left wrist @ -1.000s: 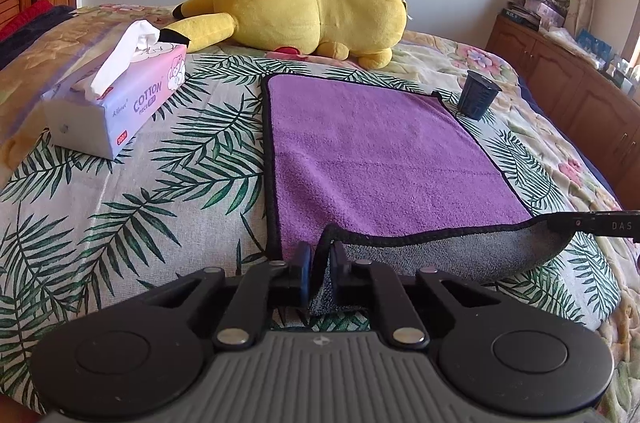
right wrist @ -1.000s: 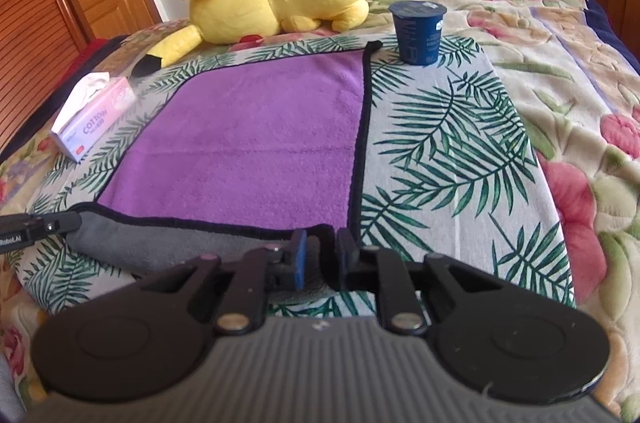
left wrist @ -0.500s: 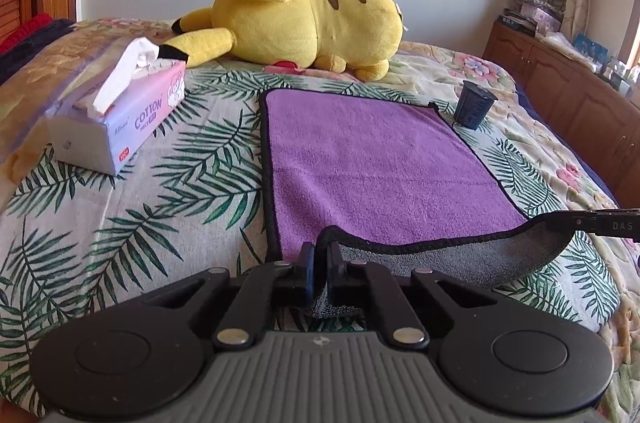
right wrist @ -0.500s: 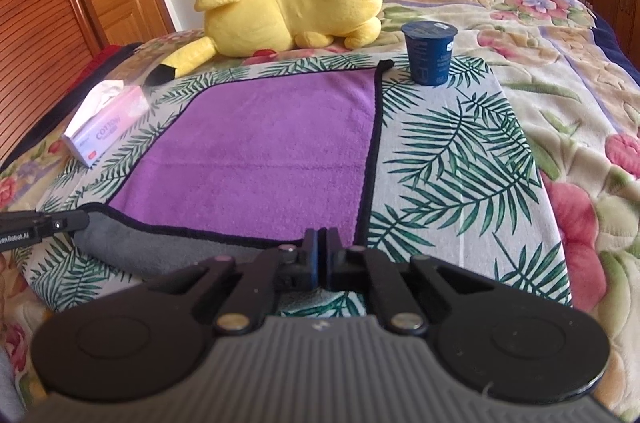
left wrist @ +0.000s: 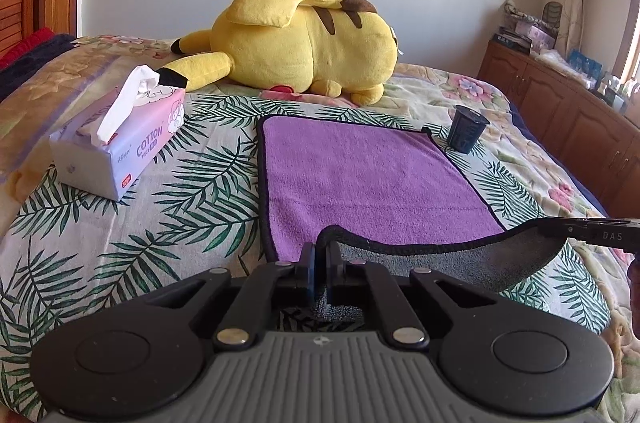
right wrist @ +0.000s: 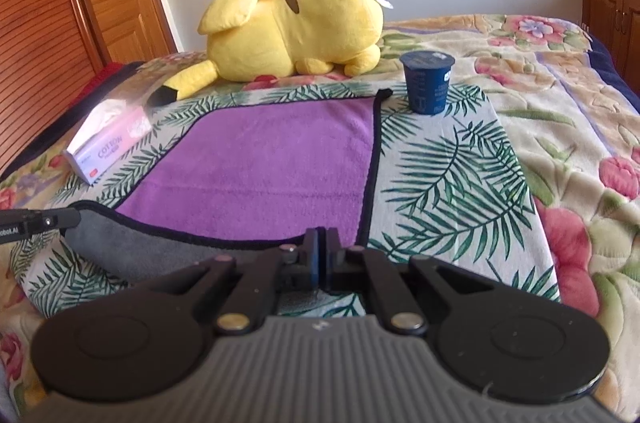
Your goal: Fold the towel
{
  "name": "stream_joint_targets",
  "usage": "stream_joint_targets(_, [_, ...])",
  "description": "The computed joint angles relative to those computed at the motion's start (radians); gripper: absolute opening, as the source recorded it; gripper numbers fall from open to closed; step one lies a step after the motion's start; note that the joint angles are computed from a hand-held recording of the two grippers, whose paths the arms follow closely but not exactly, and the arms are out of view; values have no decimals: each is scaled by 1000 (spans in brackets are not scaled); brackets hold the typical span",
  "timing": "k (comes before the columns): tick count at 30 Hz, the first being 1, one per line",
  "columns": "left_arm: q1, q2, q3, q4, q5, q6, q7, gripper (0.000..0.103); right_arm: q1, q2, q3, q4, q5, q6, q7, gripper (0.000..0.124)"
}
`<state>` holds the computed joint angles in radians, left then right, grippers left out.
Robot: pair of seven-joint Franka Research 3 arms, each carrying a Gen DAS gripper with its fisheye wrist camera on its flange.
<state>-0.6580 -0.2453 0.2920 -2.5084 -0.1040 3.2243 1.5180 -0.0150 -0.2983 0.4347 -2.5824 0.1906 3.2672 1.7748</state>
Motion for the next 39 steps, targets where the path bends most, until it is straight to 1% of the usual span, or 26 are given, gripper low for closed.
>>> stream_joint_targets(4, [-39,11,37,19,-11,10,10,0,-44,8,40,9,-2,19,-4,4])
stream_joint_targets(7, [-96,22,93,37,-21,14,25,0,-56,19,50,17,5,32,-18,4])
stream_joint_targets(8, [-103,25,101,42,-23,15,28,0,-63,22,56,20,8,36,-25,4])
stream_joint_targets(10, [-90,34,89,52,-24,14,27,0,-77,31,72,28,17,47,-42,4])
stream_joint_targets(13, [-113,41,111,64,-36,14,47,0,-104,46,99,42,37,59,-74,4])
stream_joint_targets(15, [-117,47,113,73,-43,14,58,0,-123,56,119,51,54,67,-99,4])
stream_joint_targets(17, [-134,52,129,84,-56,11,77,0,-129,66,127,60,73,73,-126,4])
stream_joint_targets(18, [-144,55,138,91,-64,10,92,0,-125,71,126,65,84,75,-137,4])
stream_joint_targets(20, [-161,61,151,105,-87,5,119,0,-60,86,62,72,99,81,-154,4])
stream_joint_targets(21, [-159,66,149,113,-99,4,131,0,-34,91,37,75,107,87,-161,4])
stream_joint_targets(22, [-129,72,120,118,-100,5,131,0,-30,94,35,78,119,93,-171,4])
stream_joint_targets(23, [-121,77,112,124,-108,6,143,0,-33,96,40,82,134,98,-181,4])
stream_joint_targets(25, [-114,87,104,137,-128,8,169,0,-49,101,58,89,163,107,-209,4])
stream_joint_targets(28, [-130,100,114,156,-170,9,217,0,-73,107,86,101,201,113,-259,4])
stream_joint_targets(29, [-156,103,137,162,-194,10,244,0,-76,110,91,105,212,114,-275,4])
stream_joint_targets(30, [-161,109,140,169,-209,10,261,0,-74,113,91,109,223,114,-289,4])
stream_joint_targets(31, [-180,113,157,177,-232,8,283,0,-79,117,97,114,233,114,-307,4])
stream_joint_targets(32, [-203,115,176,183,-259,8,308,0,-100,118,120,120,250,113,-329,4])
stream_joint_targets(36, [-226,130,193,209,-332,8,375,0,-153,128,180,146,310,118,-400,4])
stream_joint_targets(39, [-216,143,180,229,-370,14,415,0,-169,141,204,163,350,135,-449,4])
